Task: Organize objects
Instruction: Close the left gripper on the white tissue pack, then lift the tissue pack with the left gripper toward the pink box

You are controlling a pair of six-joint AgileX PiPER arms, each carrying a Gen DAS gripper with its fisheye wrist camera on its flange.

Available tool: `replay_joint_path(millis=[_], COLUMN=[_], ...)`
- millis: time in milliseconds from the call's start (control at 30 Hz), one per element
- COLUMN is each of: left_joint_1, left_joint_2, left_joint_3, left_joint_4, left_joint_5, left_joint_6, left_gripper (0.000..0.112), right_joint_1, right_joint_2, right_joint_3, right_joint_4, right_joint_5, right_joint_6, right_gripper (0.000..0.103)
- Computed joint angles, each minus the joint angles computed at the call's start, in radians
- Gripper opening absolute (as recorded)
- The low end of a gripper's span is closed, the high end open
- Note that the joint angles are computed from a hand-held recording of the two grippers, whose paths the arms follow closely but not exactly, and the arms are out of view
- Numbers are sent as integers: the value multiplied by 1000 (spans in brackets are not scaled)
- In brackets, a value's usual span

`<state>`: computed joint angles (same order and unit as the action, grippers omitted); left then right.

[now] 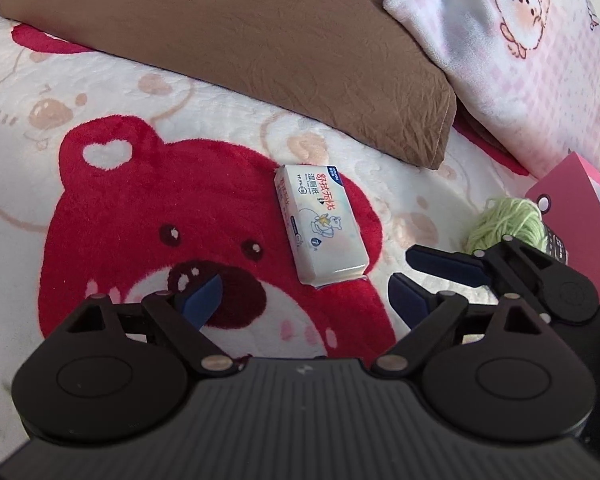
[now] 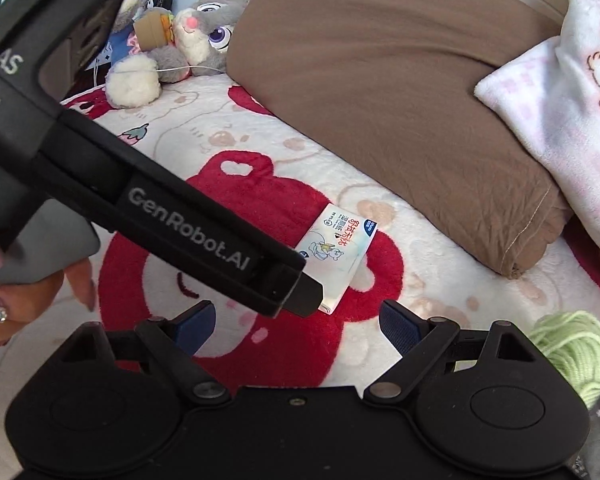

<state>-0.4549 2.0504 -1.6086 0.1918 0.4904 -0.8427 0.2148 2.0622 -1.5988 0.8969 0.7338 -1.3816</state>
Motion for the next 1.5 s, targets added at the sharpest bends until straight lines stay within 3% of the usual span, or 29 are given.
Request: replay_joint_path(millis=[100, 200, 267, 433, 500, 567, 733, 933, 1033, 1133, 1367, 1433, 1467, 1500], left_joint_1=[10, 4, -2, 22, 17, 21, 33, 7, -2, -5, 23, 22, 22, 23], left_joint_2=[0, 16, 4, 6, 6, -1, -7, -4, 13, 24, 16, 15, 16, 18], left_joint_3=[34, 34, 62, 110, 121, 119, 73, 85, 59, 20, 69, 92, 97, 97], left_joint_4=[14, 71, 123, -130, -122, -204, -512, -786, -867, -825, -895, -933, -949, -956], left_joint_5=[-67, -80, -117, -245, -262, -254, -107, -50, -2, 45, -9, -54, -68, -73], left_joint_6=[-18, -76, -113, 111, 92, 169, 406, 657, 717, 710, 722, 732, 730, 723], left_gripper=[81, 66, 59, 37, 38, 37, 37, 38, 38, 38, 38, 38, 37, 37], right_joint_1=[11, 13, 10, -1, -1, -6, -26, -89, -124, -150, -111, -107, -104, -101], right_joint_2=[46, 86, 86, 92, 84, 75, 37, -55, -77, -81, -65, -62, -62, -62], right_joint_3=[-46, -108, -97, -99, -92, -84, -67, 58, 83, 73, 75, 82, 83, 82], right_joint_4=[-19, -61, -32, 1, -9, -5, -57, -101, -112, -115, -116, -100, -107, -117], right_joint_5=[-2, 51, 39, 59, 57, 59, 126, 159, 182, 221, 128, 112, 105, 98], right_joint_6=[57, 135, 123, 101, 97, 81, 94, 120, 159, 173, 175, 163, 170, 184], right_gripper=[90, 85, 81, 66, 60, 60, 60, 64, 66, 65, 65, 57, 47, 47])
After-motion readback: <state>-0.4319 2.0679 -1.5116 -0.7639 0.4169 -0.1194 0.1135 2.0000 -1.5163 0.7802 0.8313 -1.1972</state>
